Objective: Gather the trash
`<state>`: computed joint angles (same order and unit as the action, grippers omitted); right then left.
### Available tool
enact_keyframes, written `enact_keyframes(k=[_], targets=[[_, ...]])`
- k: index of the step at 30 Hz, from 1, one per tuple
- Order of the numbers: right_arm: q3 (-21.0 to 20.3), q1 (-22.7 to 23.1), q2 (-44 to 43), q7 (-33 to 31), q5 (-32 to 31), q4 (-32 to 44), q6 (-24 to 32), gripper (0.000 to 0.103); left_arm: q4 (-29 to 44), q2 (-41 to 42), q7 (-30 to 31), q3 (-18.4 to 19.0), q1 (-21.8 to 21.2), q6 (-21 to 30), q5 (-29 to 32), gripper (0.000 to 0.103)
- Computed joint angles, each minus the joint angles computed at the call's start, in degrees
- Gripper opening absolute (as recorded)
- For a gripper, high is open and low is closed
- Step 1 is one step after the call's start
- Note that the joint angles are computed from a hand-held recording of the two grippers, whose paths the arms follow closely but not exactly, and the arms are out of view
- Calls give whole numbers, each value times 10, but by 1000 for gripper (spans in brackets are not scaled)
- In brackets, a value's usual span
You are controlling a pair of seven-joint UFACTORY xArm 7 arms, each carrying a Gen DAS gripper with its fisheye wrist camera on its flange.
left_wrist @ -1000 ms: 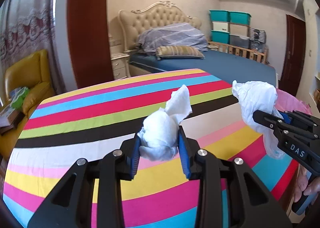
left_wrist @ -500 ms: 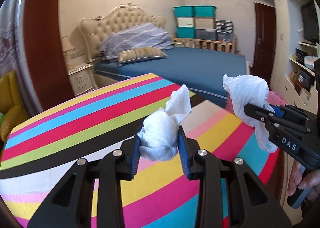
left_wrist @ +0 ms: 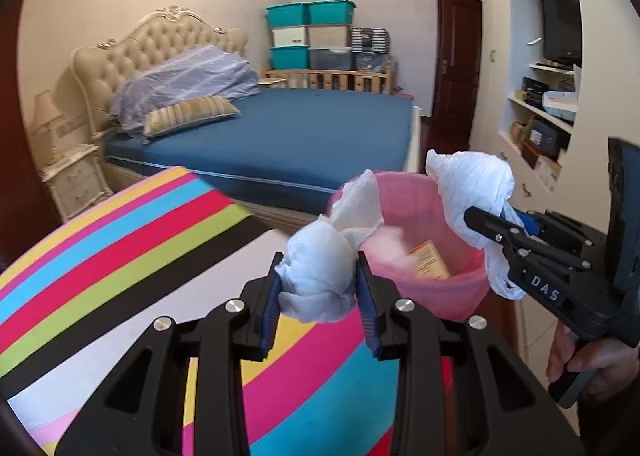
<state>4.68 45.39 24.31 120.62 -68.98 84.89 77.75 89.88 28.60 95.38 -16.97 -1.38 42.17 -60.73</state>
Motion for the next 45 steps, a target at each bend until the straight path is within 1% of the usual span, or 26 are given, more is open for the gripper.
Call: enact_keyframes(k=[1,4,9,10,11,12,13,14,15,17,18,20,21,22,24,25,27,29,31,33,34,37,39,41,43,45], targets=[[-1,-5,-19,10,6,-29,-4,27,5,5,-11,-1,-9,-1,6,34],[5,-24,-49,22,11,-73,-14,27,24,19,-46,-8,-31,8,27,34],[12,-63,-78,25,5,-121,-35,29,69,54,-104,-23,-71,3,62,34],[13,-71,-83,27,-3,-129,-43,30,87,66,-120,-27,-76,14,70,39],[14,-78,-88,30,-14,-140,-52,35,106,78,-136,-31,-82,23,78,43],[14,-86,-95,30,-22,-150,-62,41,126,91,-153,-36,-89,32,84,55],[15,-95,-103,33,-31,-165,-80,56,137,99,-162,-40,-91,31,85,71],[16,-104,-110,39,-41,-177,-94,69,142,104,-170,-46,-90,21,75,77],[17,-111,-116,46,-55,-188,-105,72,150,109,-181,-49,-90,18,73,82],[23,-119,-125,57,-67,-202,-109,73,161,117,-197,-52,-83,17,67,87],[27,-121,-129,57,-62,-204,-103,73,167,120,-204,-50,-79,18,71,88],[39,-115,-134,65,-58,-206,-74,73,170,124,-209,-47,-70,11,75,91],[43,-113,-139,71,-58,-209,-63,73,169,124,-206,-47,-59,14,75,94],[52,-104,-145,82,-54,-211,-37,73,160,120,-197,-50,-53,2,70,98],[65,-91,-150,97,-44,-206,2,73,140,109,-162,-58,-29,-9,52,98],[71,-85,-147,102,-39,-198,17,73,124,99,-130,-66,-17,-21,36,98],[80,-73,-148,104,-21,-185,43,76,94,78,-79,-71,2,-32,8,98],[90,-56,-134,94,7,-151,82,85,60,49,-42,-67,11,-42,-15,98],[93,-36,-120,85,17,-123,111,85,25,18,5,-63,22,-51,-49,98],[91,-19,-97,62,31,-80,136,85,-1,-7,48,-58,34,-43,-85,98],[89,-9,-77,45,47,-45,154,85,-17,-20,75,-56,41,-34,-104,98],[75,12,-43,13,69,5,154,85,-58,-56,125,-41,56,-8,-148,98],[64,24,-19,-10,80,36,151,85,-84,-77,148,-30,58,6,-174,98],[53,34,2,-32,91,62,140,85,-98,-86,155,-12,57,21,-177,98],[43,42,10,-41,91,68,113,85,-104,-90,150,6,49,31,-171,98],[31,54,15,-44,88,72,107,85,-115,-96,155,23,44,43,-176,98]])
